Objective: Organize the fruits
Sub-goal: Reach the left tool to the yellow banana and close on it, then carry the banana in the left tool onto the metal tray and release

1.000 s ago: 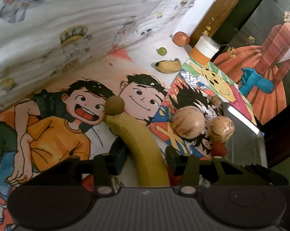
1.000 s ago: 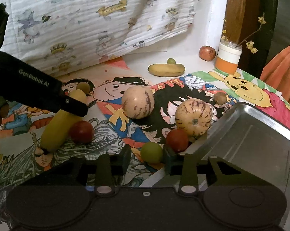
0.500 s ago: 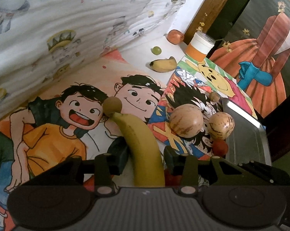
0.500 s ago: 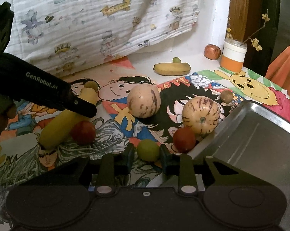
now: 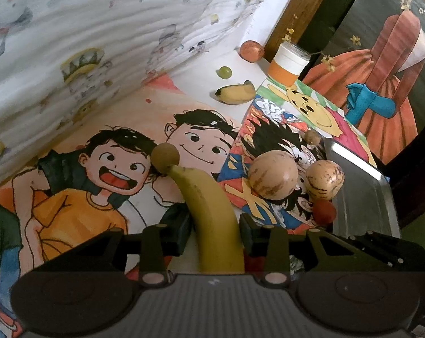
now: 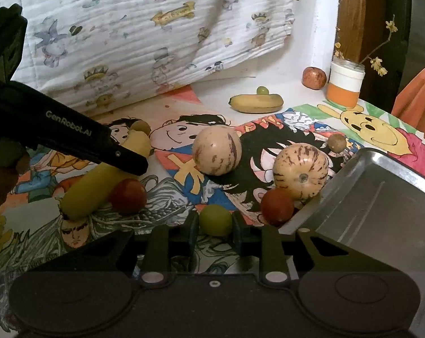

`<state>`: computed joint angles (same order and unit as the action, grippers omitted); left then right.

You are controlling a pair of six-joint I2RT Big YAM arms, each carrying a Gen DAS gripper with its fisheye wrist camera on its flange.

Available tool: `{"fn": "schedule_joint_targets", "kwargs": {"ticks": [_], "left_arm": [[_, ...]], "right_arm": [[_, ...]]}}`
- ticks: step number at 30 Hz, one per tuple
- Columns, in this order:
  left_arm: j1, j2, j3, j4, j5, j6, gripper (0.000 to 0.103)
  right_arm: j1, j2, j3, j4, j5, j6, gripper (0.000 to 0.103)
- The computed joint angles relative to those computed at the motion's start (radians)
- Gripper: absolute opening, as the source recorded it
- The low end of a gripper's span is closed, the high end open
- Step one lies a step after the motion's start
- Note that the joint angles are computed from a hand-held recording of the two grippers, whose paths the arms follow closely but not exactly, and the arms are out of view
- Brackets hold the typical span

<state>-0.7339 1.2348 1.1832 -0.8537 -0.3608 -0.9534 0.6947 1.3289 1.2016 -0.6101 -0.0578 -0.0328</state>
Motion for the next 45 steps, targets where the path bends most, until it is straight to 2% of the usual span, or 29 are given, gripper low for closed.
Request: {"fn": "schedule_joint_targets", "kwargs": {"ticks": [6,9,11,14,19,24,31,39,45], "left_arm": [[-0.004,0.012,0.01,-0.004,-0.012,0.024,0.041],[0.005,-0.008,-0.018,0.036,0.01,0.013,0.039],[0.019,-0.036,-0.051,0.077,0.047,-0.014,0.037],[0.03,-0.063,-0.078,0.1,0.082,-0.051,0.037],[0.02,-0.088,-0.094,0.102,0.079,-0.075,0.036],[0.001,-0.11,-0.085,0.088,0.047,-0.081,0.035],[-0.027,-0.095,-0.007,0.079,0.012,-0.033,0.035],[-0.051,-0.015,0.133,0.088,0.04,0.02,0.035],[-0.056,0.107,0.29,0.08,0.093,0.076,0.035]], "right_arm": [[-0.001,-0.001,-0.002,0.002,-0.001,0.001,0.028],[-0.002,-0.003,-0.006,0.009,-0.001,0.009,0.027],[-0.003,-0.007,-0.01,0.015,-0.001,0.021,0.027],[-0.001,-0.013,-0.014,0.017,-0.014,0.037,0.027],[0.011,-0.034,-0.027,0.032,-0.013,0.057,0.027],[0.023,-0.064,-0.043,0.038,-0.015,0.072,0.027],[0.005,-0.144,-0.068,0.045,-0.009,0.086,0.027],[-0.081,-0.219,-0.06,0.012,0.026,0.077,0.027],[-0.187,-0.222,-0.039,-0.001,0.027,0.058,0.027]]}}
